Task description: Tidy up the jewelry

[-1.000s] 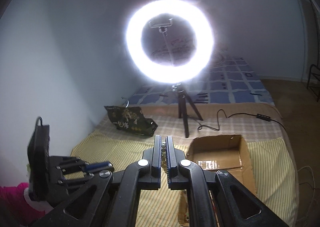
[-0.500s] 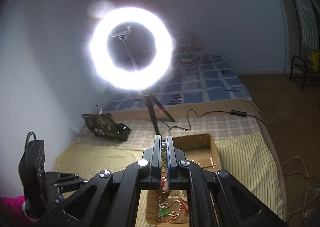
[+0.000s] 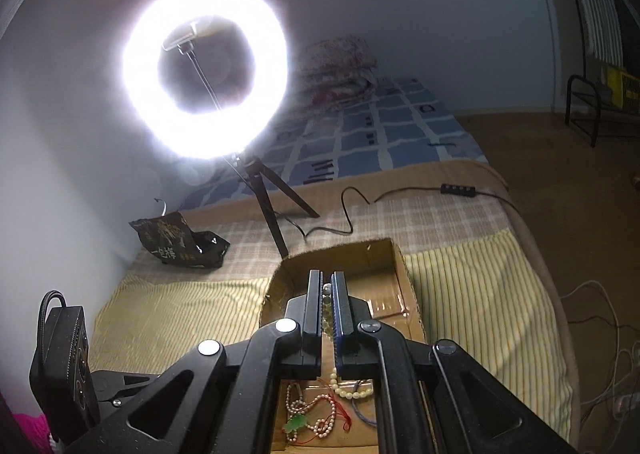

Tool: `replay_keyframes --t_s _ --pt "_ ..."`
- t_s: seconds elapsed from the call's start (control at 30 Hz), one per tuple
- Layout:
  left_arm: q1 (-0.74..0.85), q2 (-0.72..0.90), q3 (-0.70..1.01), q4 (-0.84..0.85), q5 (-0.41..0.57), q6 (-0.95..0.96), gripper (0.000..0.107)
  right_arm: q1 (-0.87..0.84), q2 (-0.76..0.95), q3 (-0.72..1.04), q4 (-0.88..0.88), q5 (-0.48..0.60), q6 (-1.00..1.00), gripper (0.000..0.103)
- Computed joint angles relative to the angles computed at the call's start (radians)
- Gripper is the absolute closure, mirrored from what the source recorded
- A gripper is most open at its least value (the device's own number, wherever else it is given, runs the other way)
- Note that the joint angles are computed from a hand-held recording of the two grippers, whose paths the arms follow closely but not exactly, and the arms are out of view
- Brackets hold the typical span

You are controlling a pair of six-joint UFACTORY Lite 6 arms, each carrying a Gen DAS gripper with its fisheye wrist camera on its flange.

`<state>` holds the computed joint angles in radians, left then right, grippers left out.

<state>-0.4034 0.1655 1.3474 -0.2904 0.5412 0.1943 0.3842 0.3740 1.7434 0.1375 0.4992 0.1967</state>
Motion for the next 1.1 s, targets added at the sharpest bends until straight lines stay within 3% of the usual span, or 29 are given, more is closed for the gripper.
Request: replay_keyframes --t_s 0.27,0.33,0.43,0.47,0.5,0.6,0.8,1.03,1.1 --pt "-0.014 0.006 0.0 0.041 -0.018 -0.028 0.101 0.003 0.019 0.001 0.025 0.004 -0.03 0.096" --pt "-0.015 0.007 0.004 0.051 -0.014 -0.033 0.101 0.006 0.024 0.01 0.015 0.005 -0.019 0.073" --pt "-0.014 0.005 0.003 0.06 -0.008 -0.039 0.098 0.017 0.029 0.018 -0.025 0.01 0.015 0.069" --pt "-0.014 0.001 0.001 0.067 -0.009 -0.045 0.087 0.02 0.034 0.022 -0.04 0.013 0.028 0.068" --pt "-0.014 -0.006 -0.005 0.073 -0.013 -0.051 0.076 0.023 0.037 0.025 -0.05 0.016 0.037 0.061" --pt "-0.015 -0.03 -0.018 0.085 -0.018 -0.056 0.073 0.036 0.038 0.028 -0.122 0.028 0.11 0.04" --pt "-0.008 -0.077 -0.044 0.099 -0.01 -0.064 0.071 0.056 0.025 0.027 -0.221 0.052 0.216 0.022" --pt "-0.002 -0.16 -0.083 0.134 0.005 -0.095 0.07 0.095 -0.009 0.016 -0.344 0.083 0.325 0.014" --pt "0.0 -0.19 -0.096 0.144 0.012 -0.103 0.064 0.11 -0.021 0.012 -0.382 0.098 0.358 0.012"
